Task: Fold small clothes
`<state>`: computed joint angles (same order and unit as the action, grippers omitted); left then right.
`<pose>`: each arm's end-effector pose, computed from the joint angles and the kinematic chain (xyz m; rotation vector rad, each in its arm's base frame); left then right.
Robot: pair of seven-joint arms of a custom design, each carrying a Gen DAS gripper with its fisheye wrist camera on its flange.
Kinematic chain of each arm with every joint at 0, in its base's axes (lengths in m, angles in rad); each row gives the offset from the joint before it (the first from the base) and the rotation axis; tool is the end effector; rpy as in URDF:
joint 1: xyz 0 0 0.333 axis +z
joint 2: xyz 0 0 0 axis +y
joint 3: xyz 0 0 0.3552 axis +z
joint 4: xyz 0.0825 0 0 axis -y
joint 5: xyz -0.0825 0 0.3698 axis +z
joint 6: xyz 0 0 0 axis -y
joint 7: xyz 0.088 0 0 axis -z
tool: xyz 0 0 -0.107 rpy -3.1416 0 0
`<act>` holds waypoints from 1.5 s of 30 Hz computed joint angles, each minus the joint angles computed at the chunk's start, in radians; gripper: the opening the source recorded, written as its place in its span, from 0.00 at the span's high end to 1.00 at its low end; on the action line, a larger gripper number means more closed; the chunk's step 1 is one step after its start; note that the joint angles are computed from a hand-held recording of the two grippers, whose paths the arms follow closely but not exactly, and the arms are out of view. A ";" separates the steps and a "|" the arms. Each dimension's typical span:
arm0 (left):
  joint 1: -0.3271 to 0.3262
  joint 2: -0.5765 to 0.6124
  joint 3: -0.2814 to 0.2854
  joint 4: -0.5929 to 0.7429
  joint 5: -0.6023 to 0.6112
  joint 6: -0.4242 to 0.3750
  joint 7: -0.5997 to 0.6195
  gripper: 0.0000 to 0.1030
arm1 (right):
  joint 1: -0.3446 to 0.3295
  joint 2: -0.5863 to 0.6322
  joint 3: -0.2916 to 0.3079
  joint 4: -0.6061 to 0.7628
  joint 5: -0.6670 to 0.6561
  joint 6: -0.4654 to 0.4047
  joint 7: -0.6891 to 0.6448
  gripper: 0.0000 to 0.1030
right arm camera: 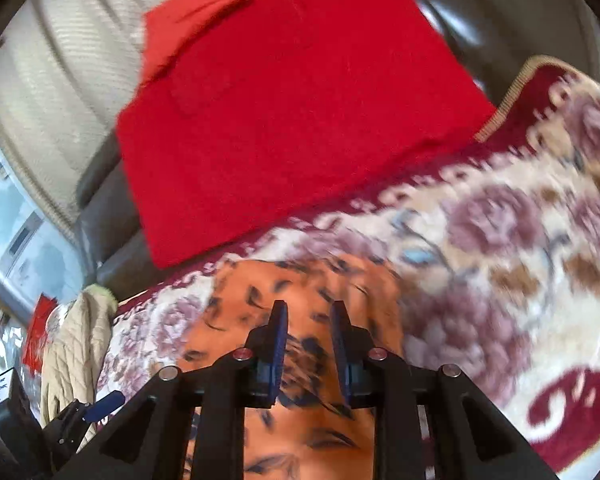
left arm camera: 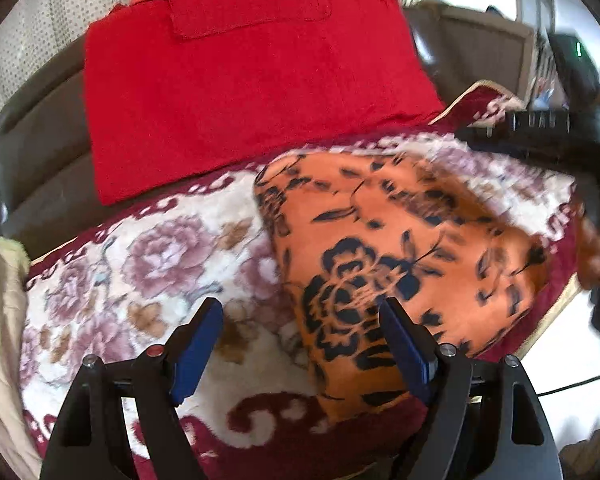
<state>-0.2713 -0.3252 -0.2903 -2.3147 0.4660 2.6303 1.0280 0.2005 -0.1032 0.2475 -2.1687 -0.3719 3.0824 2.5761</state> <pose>0.3863 -0.2745 0.5774 -1.4139 2.0684 -0.6294 0.4763 0.2686 0.6030 -1.3678 1.6479 -0.3385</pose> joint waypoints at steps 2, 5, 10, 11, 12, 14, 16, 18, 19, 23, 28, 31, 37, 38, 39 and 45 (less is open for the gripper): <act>0.001 0.022 0.002 0.006 -0.008 -0.029 0.001 0.21 | 0.044 0.037 -0.026 0.055 0.065 -0.039 -0.094 0.75; -0.007 0.040 0.019 0.000 -0.050 -0.021 0.005 0.17 | 0.134 0.118 -0.082 0.138 0.376 -0.096 -0.386 0.75; 0.002 0.062 0.010 0.014 -0.031 -0.040 -0.024 0.12 | 0.131 0.285 -0.094 0.280 0.673 -0.265 -0.583 0.77; 0.002 0.064 0.009 0.018 -0.031 -0.049 -0.030 0.12 | 0.134 0.280 -0.096 0.269 0.711 -0.241 -0.607 0.77; 0.003 0.061 0.005 0.016 -0.022 -0.052 -0.038 0.12 | 0.145 0.272 -0.109 0.265 0.713 -0.245 -0.602 0.77; 0.005 0.056 -0.001 0.014 -0.004 -0.060 -0.050 0.12 | 0.184 0.239 -0.147 0.233 0.642 -0.230 -0.535 0.77; 0.003 0.054 -0.002 0.014 0.001 -0.066 -0.060 0.12 | 0.215 0.191 -0.171 0.192 0.534 -0.228 -0.464 0.75; 0.000 0.052 0.000 0.016 -0.002 -0.075 -0.065 0.12 | 0.212 0.140 -0.152 0.141 0.559 -0.197 -0.489 0.76; 0.000 0.052 -0.001 0.017 0.001 -0.078 -0.070 0.12 | 0.212 0.098 -0.136 0.100 0.616 -0.171 -0.541 0.76; -0.001 0.048 -0.006 0.018 0.018 -0.088 -0.083 0.12 | 0.192 -0.002 -0.086 0.009 0.493 -0.158 -0.461 0.76; -0.004 0.048 -0.005 0.018 0.026 -0.090 -0.091 0.12 | 0.192 -0.055 -0.048 -0.047 0.474 -0.212 -0.451 0.76; -0.013 0.050 0.001 0.017 0.009 -0.094 -0.073 0.12 | 0.179 -0.009 -0.030 -0.032 0.411 -0.300 -0.410 0.75; -0.008 0.051 0.001 0.013 0.017 -0.088 -0.085 0.12 | 0.189 0.011 -0.037 -0.022 0.289 -0.314 -0.324 0.75; -0.008 0.051 0.001 0.013 0.018 -0.087 -0.086 0.12 | 0.195 0.010 -0.043 -0.023 0.298 -0.312 -0.331 0.75; -0.007 0.050 0.001 0.013 0.019 -0.087 -0.087 0.12 | 0.201 0.008 -0.050 -0.028 0.319 -0.304 -0.344 0.75; -0.003 0.047 -0.010 0.014 0.040 -0.101 -0.116 0.12 | 0.203 0.008 -0.055 -0.053 0.345 -0.252 -0.362 0.75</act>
<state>-0.2742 -0.2779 -0.3005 -2.3012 0.5059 2.5295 0.9124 0.4034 -0.0954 0.1927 -2.2216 -0.0271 2.8309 2.2138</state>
